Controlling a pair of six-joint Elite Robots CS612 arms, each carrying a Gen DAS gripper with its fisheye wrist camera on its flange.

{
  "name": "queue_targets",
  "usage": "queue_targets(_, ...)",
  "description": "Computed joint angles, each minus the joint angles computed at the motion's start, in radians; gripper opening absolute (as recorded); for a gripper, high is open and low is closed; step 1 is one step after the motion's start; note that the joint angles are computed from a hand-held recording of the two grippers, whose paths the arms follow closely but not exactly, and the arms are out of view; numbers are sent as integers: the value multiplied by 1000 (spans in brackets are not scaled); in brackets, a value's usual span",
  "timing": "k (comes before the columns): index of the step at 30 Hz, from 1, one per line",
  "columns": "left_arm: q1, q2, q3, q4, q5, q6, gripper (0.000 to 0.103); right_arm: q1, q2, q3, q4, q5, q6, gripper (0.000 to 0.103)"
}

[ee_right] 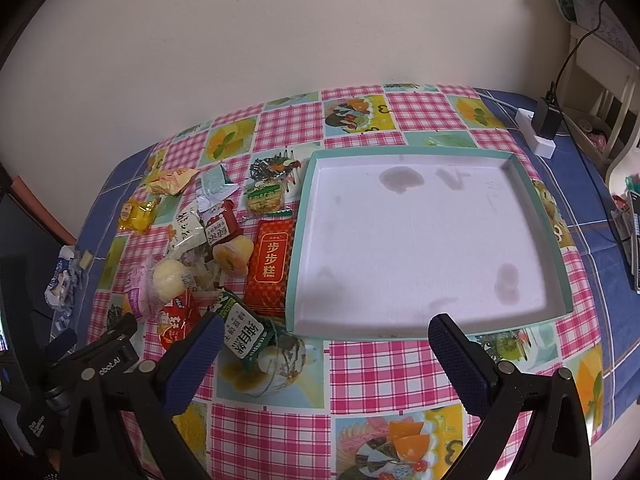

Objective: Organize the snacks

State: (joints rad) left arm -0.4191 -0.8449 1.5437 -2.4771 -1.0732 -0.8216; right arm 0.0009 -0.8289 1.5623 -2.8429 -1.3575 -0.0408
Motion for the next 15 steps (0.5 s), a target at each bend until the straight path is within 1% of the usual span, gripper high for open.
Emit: queue_targets(15, 4, -5, 11, -33, -18, -6, 103, 9, 6, -8, 11, -35, -5, 103)
